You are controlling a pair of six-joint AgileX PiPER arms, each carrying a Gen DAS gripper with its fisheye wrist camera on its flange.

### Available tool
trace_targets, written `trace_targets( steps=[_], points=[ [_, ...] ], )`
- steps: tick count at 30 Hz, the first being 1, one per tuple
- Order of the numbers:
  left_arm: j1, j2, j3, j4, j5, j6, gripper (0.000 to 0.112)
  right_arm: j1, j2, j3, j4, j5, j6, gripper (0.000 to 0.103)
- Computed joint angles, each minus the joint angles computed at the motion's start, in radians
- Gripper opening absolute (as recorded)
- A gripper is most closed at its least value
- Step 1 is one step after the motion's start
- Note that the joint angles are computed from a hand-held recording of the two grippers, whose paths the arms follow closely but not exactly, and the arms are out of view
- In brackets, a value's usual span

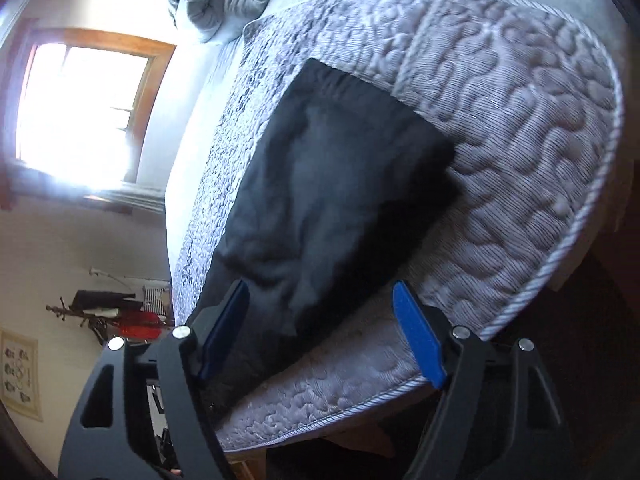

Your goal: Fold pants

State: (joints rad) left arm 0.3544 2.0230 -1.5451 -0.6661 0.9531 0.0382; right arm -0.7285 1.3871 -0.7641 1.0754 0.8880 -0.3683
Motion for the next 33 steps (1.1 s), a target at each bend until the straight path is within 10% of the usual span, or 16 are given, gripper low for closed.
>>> trace_targets(
  steps=[15,21,23,33],
  points=[
    [0.062,0.031,0.052,-0.179,0.040,0.060,0.093,0.054,0.191,0.033,0.220,-0.135,-0.189,0.078],
    [0.049,0.065,0.040,-0.208,0.038,0.034,0.093,0.061,0.248,-0.001,0.297,-0.141,-0.273,0.046],
    [0.051,0.073,0.038,-0.215,0.041,0.032,0.093,0.058,0.261,-0.022,0.284,-0.133,-0.292,0.021],
    [0.084,0.076,0.075,-0.316,0.012,0.088,0.093,0.039,0.193,-0.135,0.217,-0.061,-0.273,0.009]
  ],
)
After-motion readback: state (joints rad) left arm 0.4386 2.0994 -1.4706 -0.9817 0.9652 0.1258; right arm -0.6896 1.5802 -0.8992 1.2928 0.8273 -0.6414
